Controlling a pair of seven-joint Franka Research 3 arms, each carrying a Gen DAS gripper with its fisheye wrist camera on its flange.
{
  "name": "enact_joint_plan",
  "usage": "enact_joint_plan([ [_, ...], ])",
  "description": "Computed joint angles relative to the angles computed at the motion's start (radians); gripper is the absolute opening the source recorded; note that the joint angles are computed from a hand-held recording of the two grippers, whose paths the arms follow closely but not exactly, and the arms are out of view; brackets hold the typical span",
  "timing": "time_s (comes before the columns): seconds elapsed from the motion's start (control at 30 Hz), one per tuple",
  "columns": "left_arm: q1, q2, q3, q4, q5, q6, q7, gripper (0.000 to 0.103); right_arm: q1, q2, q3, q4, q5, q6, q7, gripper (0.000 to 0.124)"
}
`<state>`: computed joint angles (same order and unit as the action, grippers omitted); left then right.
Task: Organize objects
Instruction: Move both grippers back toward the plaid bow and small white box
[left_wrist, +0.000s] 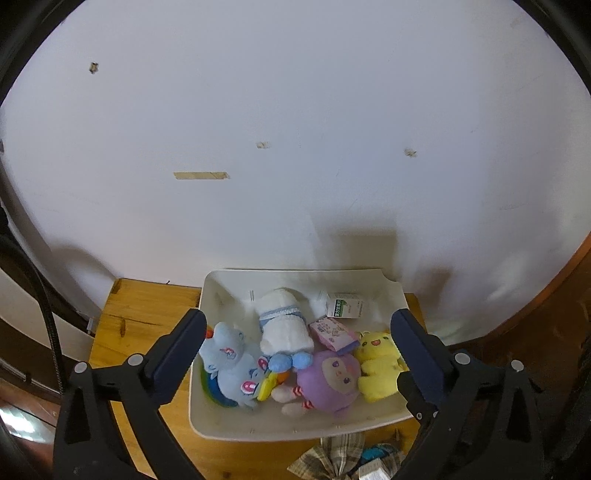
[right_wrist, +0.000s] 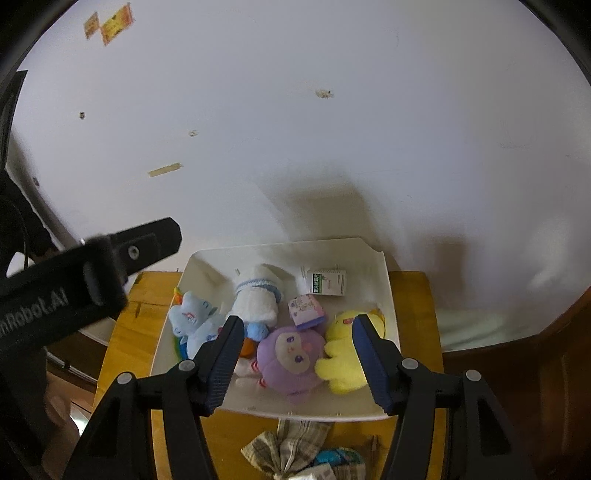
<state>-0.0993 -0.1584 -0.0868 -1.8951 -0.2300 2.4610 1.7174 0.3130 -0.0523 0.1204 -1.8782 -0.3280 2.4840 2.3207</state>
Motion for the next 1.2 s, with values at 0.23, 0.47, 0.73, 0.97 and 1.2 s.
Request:
enact_joint_plan([
  [0.23, -0.013, -0.115, 0.030, -0.062, -0.031, -0.008, 0.038, 0.102, -0.008, -0.113, 0.035, -0.079, -0.039, -0.013, 0.038, 0.062],
  [0.47, -0.044, -0.234, 0.072, -0.109, -0.056, -0.038, 0.064, 0.102, -0.036, -0.239, 0.104, -0.150, -0.088, -0.039, 0.069, 0.062],
  [0.73, -0.094, -0.360, 0.121, -0.174, -0.084, -0.089, 0.102, 0.102, -0.062, -0.383, 0.180, -0.243, -0.102, -0.054, 0.050, 0.062],
  [0.97, -0.128, -0.464, 0.164, -0.248, -0.136, -0.088, 0.097, 0.102, -0.088, -0.475, 0.242, -0.295, -0.113, -0.071, 0.017, 0.062],
  [1.2, -0.116, -0.530, 0.179, -0.323, -0.135, -0.139, 0.007, 0.102, -0.112, -0.517, 0.277, -0.347, -0.119, -0.056, -0.014, 0.062],
])
